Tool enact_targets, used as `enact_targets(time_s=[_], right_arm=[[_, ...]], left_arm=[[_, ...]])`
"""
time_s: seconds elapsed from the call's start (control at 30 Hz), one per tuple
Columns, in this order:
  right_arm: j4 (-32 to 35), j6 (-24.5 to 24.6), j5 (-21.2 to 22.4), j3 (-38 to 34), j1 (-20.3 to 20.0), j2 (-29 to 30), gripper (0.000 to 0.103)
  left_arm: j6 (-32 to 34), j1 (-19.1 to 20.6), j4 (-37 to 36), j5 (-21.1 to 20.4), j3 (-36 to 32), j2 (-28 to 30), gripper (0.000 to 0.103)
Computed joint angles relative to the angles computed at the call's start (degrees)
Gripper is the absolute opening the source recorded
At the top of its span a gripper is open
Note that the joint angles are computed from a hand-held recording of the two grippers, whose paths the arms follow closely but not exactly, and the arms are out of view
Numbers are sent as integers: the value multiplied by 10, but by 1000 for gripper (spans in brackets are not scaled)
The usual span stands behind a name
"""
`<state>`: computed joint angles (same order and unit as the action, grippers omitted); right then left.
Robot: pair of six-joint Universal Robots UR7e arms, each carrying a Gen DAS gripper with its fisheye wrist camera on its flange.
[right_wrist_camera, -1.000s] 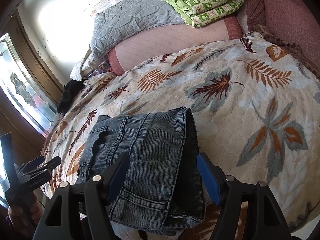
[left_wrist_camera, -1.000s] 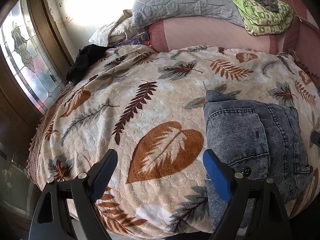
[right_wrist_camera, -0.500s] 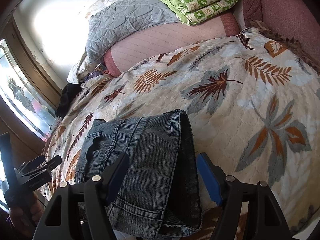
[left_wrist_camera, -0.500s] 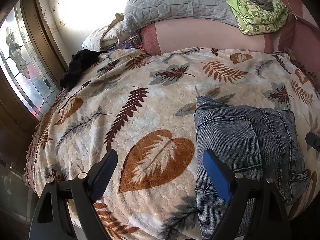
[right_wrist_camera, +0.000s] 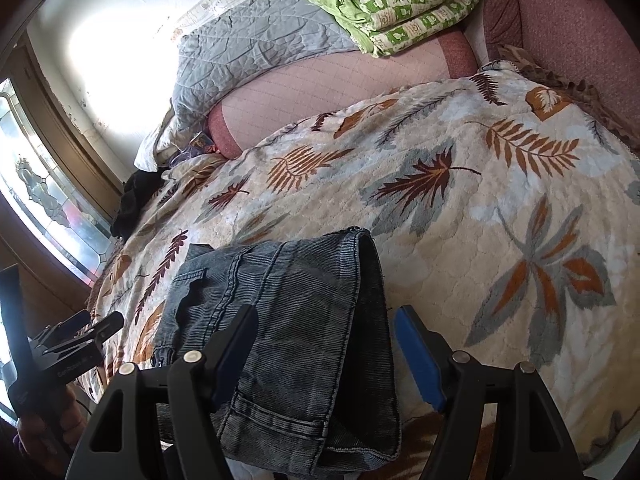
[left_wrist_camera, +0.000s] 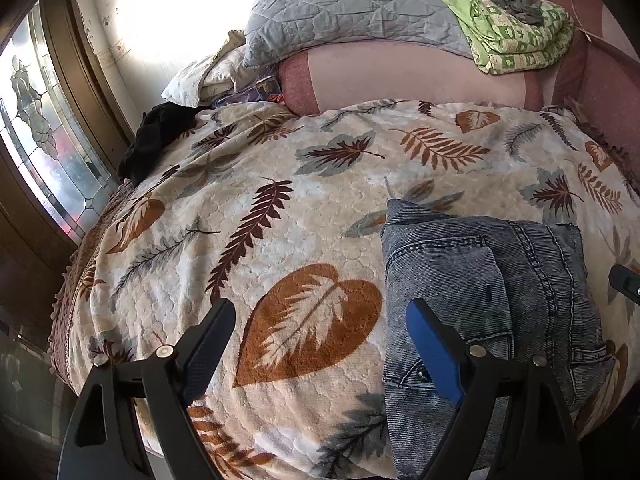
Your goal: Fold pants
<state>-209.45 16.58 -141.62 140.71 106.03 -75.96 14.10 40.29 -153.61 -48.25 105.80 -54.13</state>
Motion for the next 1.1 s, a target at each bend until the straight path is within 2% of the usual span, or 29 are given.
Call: enact_targets(time_s=[0.5, 1.1], right_arm=[[0, 0, -2, 0, 3, 0, 74], [5, 9, -26, -5, 33, 6, 74]], left_arm=[[-5, -1, 1, 0, 0, -1, 88], [-11, -7, 0, -3, 15, -20, 88]])
